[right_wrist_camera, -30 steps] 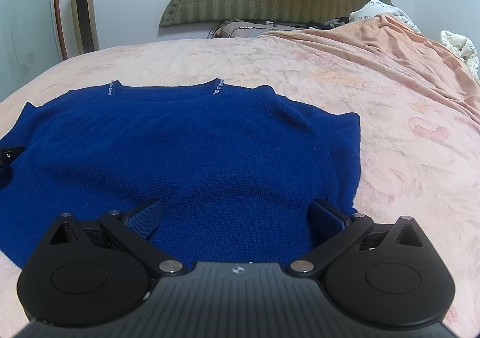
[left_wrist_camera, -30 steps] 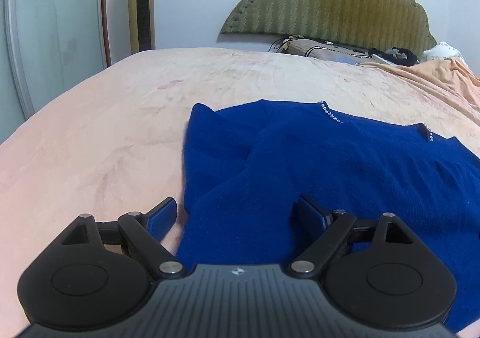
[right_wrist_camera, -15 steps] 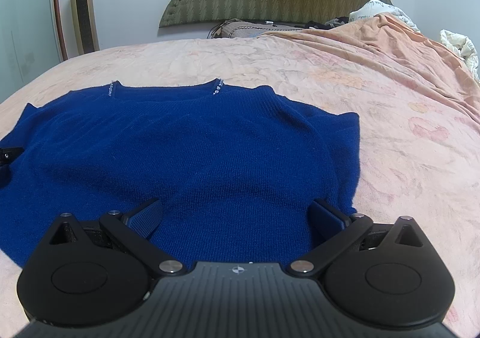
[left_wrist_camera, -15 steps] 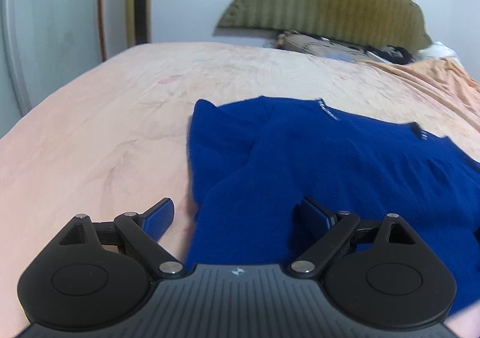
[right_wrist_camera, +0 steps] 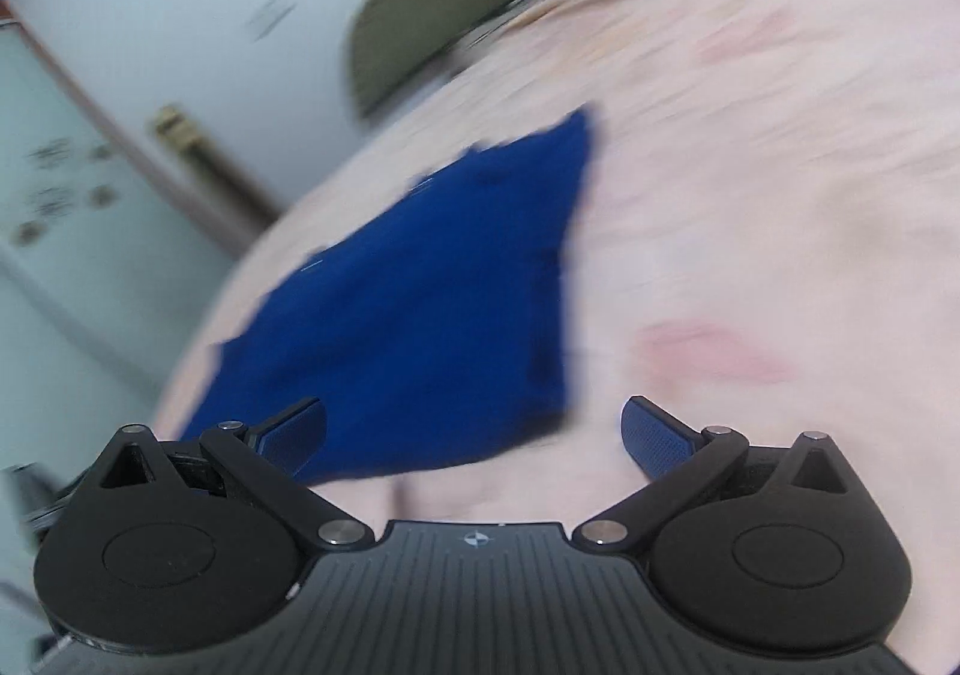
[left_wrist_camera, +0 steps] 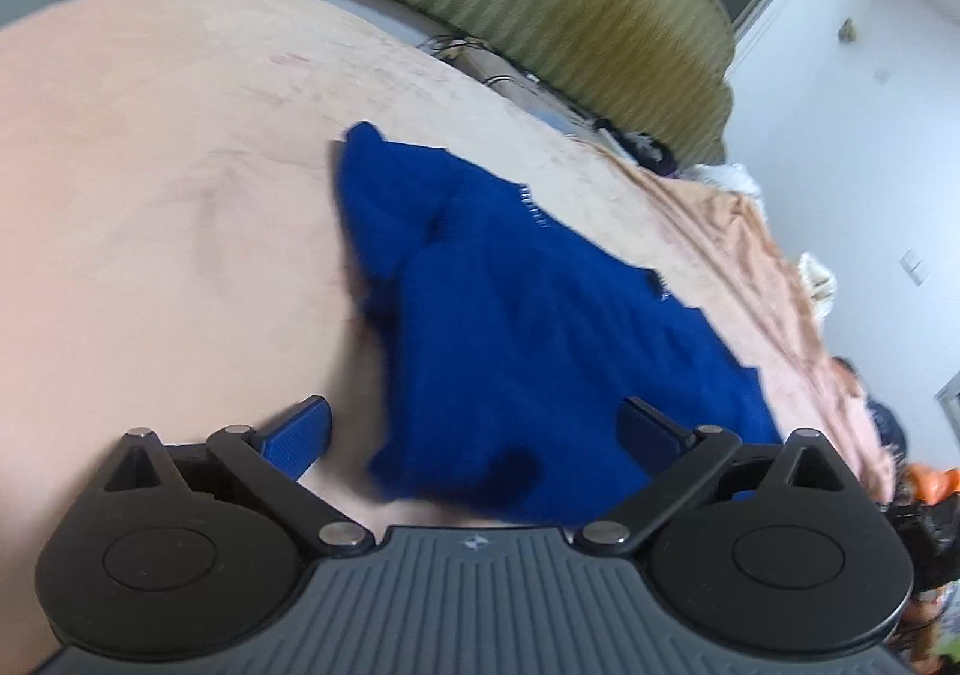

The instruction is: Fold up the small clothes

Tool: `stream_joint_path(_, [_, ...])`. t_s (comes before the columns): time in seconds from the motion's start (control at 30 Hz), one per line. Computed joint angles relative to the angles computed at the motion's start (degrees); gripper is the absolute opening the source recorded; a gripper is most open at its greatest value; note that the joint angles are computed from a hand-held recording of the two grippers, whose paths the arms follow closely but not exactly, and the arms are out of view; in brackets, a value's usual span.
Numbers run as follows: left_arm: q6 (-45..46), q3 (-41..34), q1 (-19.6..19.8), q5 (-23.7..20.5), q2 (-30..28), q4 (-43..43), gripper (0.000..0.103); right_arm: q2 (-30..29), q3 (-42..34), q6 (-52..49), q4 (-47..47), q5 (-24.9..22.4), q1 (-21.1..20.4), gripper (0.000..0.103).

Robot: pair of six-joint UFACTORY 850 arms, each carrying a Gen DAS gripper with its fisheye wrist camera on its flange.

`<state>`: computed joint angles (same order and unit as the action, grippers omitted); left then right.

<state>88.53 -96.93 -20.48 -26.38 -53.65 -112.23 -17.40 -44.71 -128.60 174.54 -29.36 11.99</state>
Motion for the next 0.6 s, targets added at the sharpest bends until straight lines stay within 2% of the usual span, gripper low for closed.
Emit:
stream_joint_path(0.07, [-3.26, -2.16, -0.16, -1.3, -1.47, 1.61, 0.101, -3.11, -2.08, 6.9, -8.1, -4.45, -1.59, 0.102])
stream_joint_path(0.1, [-5.16, -3.07, -0.21, -1.72, -2.01, 2.79, 0.1, -4.62, -3.38, 8.2, -9.26, -5.9, -2.14, 0.102])
stream_joint_path(0.13, [-6.94, -3.62, -0.3, -1.73, -2.27, 3.99, 0.081, -5.95, -4.65, 8.43, -8.92, -6.91, -2.53, 0.102])
stream_joint_path(0.17, [-11.11, -4.76, -0.36, -1.49, -2.85, 7.59, 0.048, -7.23, -6.32, 7.79, -7.55, -6.67, -2.74, 0.1])
stream_joint_path(0.2, [-16.04, -5.81, -0.46, -0.6, -3.33, 11.85, 0.033, -8.08, -7.69, 6.31, -6.14, -6.05, -2.91, 0.097])
stream_joint_path(0.23, [-19.08, -6.29, -0.56, 0.55, -3.59, 13.96, 0.018, -9.18, -9.2, 4.8, -4.72, -5.06, -2.91, 0.09])
stream_joint_path(0.3, [-19.84, -5.66, -0.1, -0.65, -3.64, 12.31, 0.013, -10.63, -11.26, 1.13, -0.98, -3.21, -2.68, 0.067])
stream_joint_path(0.37, [-18.11, -3.97, -0.11, -0.65, -2.79, 9.03, 0.011, -11.69, -13.34, 2.94, -1.4, 0.88, -3.16, 0.012])
stream_joint_path(0.4, [-16.47, -2.97, -0.43, 0.48, -2.03, 7.73, 0.01, -12.61, -14.15, 5.68, -2.55, 1.7, -3.59, 0.012])
stream_joint_path(0.47, [-13.17, -1.1, -1.32, 3.15, -0.25, 6.0, 0.01, -12.24, -12.92, 10.19, -5.36, -0.15, -4.34, 0.01])
stream_joint_path(0.6, [-13.08, 1.79, -2.34, 4.57, 2.96, 7.61, 0.01, -8.92, -13.06, -2.99, 0.78, 6.46, -3.77, 0.01])
